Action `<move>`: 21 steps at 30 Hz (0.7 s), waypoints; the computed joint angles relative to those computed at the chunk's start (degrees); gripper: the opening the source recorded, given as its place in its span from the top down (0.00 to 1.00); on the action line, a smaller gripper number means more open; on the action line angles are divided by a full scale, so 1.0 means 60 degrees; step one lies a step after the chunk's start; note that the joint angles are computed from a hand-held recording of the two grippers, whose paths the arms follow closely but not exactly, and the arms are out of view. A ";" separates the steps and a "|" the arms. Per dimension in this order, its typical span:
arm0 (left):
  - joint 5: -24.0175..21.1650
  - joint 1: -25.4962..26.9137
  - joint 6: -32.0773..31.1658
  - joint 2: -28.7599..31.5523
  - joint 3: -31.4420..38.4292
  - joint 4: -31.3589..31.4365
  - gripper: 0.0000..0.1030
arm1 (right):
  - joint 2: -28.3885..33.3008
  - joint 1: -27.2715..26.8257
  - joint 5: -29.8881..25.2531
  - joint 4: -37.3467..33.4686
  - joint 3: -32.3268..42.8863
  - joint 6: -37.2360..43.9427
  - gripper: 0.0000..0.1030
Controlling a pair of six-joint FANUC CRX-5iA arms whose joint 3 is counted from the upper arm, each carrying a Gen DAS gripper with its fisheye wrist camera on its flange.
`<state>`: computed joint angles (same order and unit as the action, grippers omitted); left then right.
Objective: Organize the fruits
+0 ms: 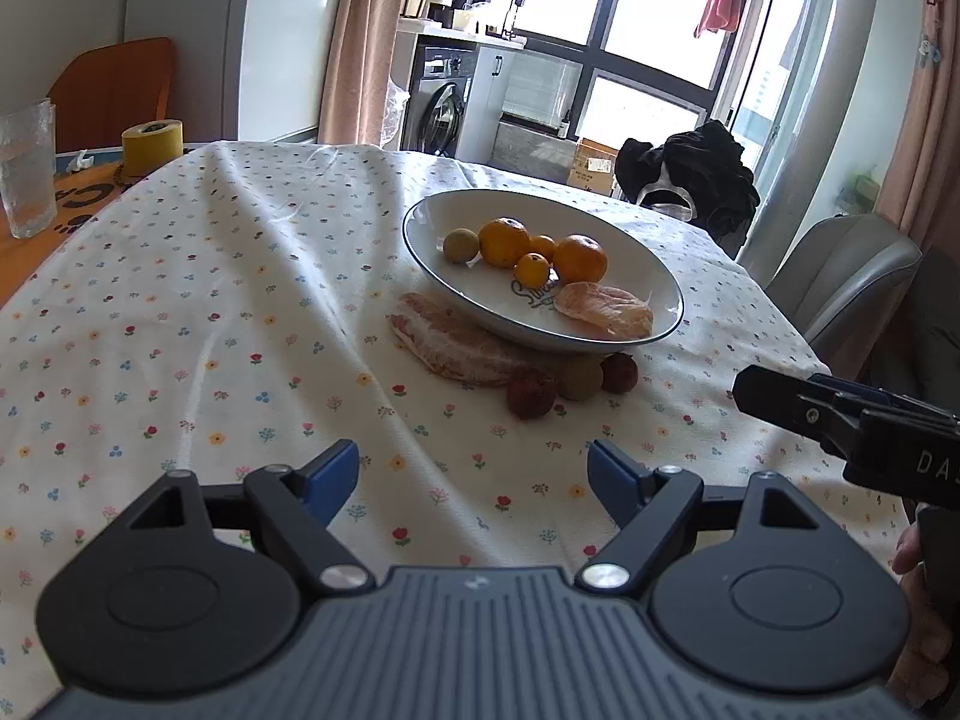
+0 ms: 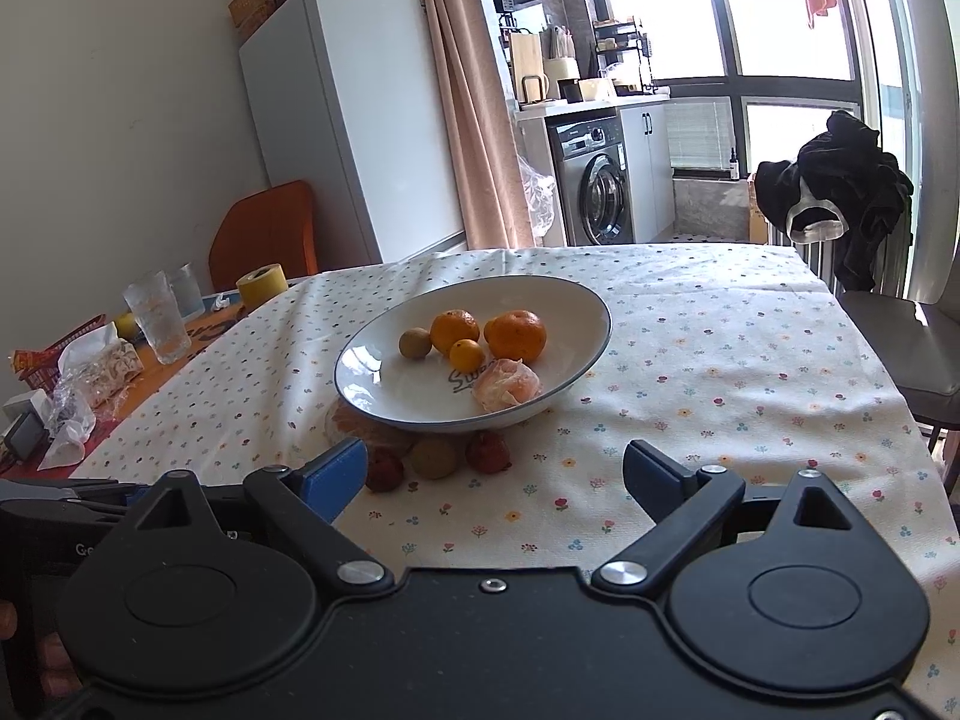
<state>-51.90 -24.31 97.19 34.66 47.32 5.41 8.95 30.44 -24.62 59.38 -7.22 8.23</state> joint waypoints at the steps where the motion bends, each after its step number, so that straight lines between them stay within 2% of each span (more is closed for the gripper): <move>1: -0.0026 -0.0034 0.0113 0.0040 0.0085 -0.0098 0.21 | -0.0001 -0.0002 0.0001 0.0009 -0.0008 -0.0008 0.10; 5: 0.0022 -0.0124 0.0292 0.0125 0.0221 -0.0226 0.21 | -0.0055 -0.0023 -0.0007 0.0022 -0.0082 -0.0044 0.10; 11: -0.0599 -0.0355 0.1010 0.0533 0.1109 -0.1022 0.21 | -0.0080 -0.0056 0.0035 -0.0062 -0.0123 0.0034 0.10; 17: -0.0875 -0.0403 0.1753 0.0766 0.1557 -0.1222 0.21 | -0.0102 -0.0075 0.0054 -0.0155 -0.0153 0.0107 0.10; 21: -0.0934 -0.0392 0.1831 0.0903 0.1725 -0.0994 0.21 | -0.0096 -0.0117 0.0082 -0.0221 -0.0162 0.0135 0.10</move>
<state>-57.50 -26.66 108.17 40.08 57.67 -0.55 8.37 29.74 -24.12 58.06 -8.20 9.04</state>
